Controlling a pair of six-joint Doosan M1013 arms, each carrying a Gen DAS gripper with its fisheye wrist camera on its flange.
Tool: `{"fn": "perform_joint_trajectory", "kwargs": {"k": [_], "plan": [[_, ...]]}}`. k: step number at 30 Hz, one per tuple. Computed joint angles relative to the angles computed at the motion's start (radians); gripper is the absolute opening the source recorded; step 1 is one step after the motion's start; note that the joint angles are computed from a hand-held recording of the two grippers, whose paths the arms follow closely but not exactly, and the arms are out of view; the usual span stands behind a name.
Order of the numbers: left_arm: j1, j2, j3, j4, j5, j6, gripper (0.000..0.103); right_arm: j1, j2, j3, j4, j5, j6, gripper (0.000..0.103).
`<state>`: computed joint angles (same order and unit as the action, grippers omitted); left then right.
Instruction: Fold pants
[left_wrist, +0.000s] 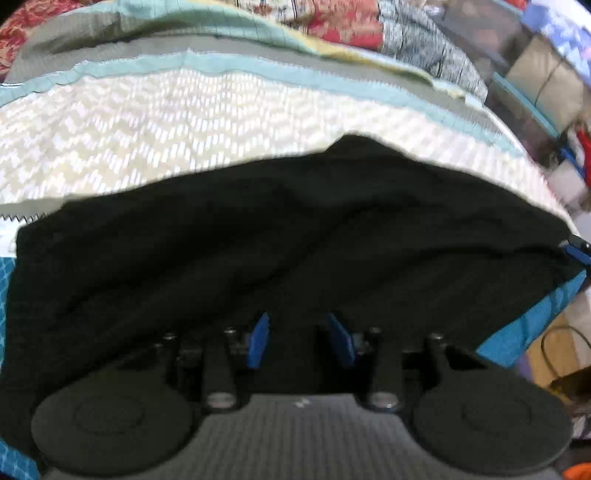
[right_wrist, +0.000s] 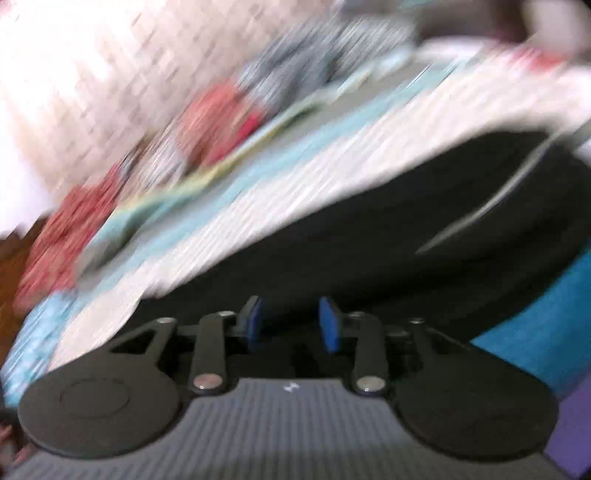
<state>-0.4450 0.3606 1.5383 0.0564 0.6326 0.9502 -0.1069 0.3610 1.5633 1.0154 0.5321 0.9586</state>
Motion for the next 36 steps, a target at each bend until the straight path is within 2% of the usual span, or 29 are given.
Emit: {"fn": "perform_joint_trajectory", "kwargs": {"k": [1, 3, 5, 6, 9, 10, 12, 13, 15, 17, 18, 20, 21, 22, 24, 25, 26, 29, 33, 36], "plan": [[-0.004, -0.006, -0.002, 0.001, -0.022, -0.005, 0.038, -0.012, 0.005, -0.018, -0.074, -0.059, 0.076, 0.041], [-0.015, -0.006, -0.018, -0.004, -0.053, 0.002, 0.040, -0.033, 0.030, -0.059, -0.197, -0.145, 0.196, 0.050], [-0.025, 0.015, -0.053, -0.028, -0.061, 0.036, 0.041, -0.054, 0.081, -0.129, -0.342, -0.159, 0.341, 0.067], [-0.029, 0.033, -0.079, -0.048, -0.054, 0.062, 0.041, -0.060, 0.112, -0.171, -0.409, -0.133, 0.403, 0.068], [-0.049, 0.085, -0.145, -0.076, -0.016, 0.120, 0.041, -0.065, 0.212, -0.318, -0.602, 0.048, 0.519, 0.063], [-0.058, 0.105, -0.166, -0.072, 0.005, 0.127, 0.041, -0.061, 0.238, -0.357, -0.652, 0.100, 0.521, 0.037], [-0.066, 0.138, -0.201, -0.091, 0.058, 0.129, 0.041, -0.050, 0.238, -0.362, -0.695, 0.073, 0.465, 0.034], [-0.067, 0.147, -0.207, -0.106, 0.076, 0.130, 0.041, -0.047, 0.231, -0.353, -0.667, 0.022, 0.410, 0.031], [-0.079, 0.156, -0.209, -0.062, 0.088, 0.087, 0.041, -0.052, 0.218, -0.336, -0.582, -0.072, 0.352, 0.031], [-0.086, 0.159, -0.207, -0.022, 0.083, 0.060, 0.041, -0.065, 0.215, -0.323, -0.465, -0.132, 0.296, 0.031], [-0.088, 0.162, -0.211, -0.012, 0.085, 0.047, 0.042, -0.066, 0.222, -0.326, -0.476, -0.141, 0.319, 0.031], [-0.092, 0.163, -0.214, 0.006, 0.091, 0.016, 0.043, -0.053, 0.263, -0.374, -0.655, -0.083, 0.482, 0.032], [-0.094, 0.164, -0.214, 0.016, 0.092, 0.005, 0.044, -0.046, 0.294, -0.416, -0.748, -0.012, 0.547, 0.033], [-0.097, 0.163, -0.214, 0.026, 0.092, 0.000, 0.044, -0.041, 0.307, -0.424, -0.788, 0.005, 0.565, 0.037], [-0.102, 0.164, -0.216, 0.044, 0.092, -0.008, 0.045, -0.048, 0.293, -0.383, -0.749, -0.062, 0.534, 0.044], [-0.103, 0.161, -0.215, 0.048, 0.096, -0.012, 0.046, -0.058, 0.286, -0.376, -0.693, -0.065, 0.531, 0.053], [-0.103, 0.157, -0.214, 0.046, 0.095, -0.015, 0.047, -0.070, 0.275, -0.358, -0.610, -0.081, 0.498, 0.056], [-0.094, 0.148, -0.212, -0.008, 0.029, 0.031, 0.048, -0.098, 0.203, -0.242, -0.341, -0.197, 0.332, 0.056], [-0.073, 0.162, -0.254, -0.019, -0.042, 0.041, 0.048, -0.128, 0.132, -0.141, -0.088, -0.187, 0.113, 0.056], [-0.054, 0.228, -0.367, 0.039, 0.001, 0.000, 0.048, -0.140, 0.102, -0.093, -0.031, -0.147, 0.088, 0.056]]}}
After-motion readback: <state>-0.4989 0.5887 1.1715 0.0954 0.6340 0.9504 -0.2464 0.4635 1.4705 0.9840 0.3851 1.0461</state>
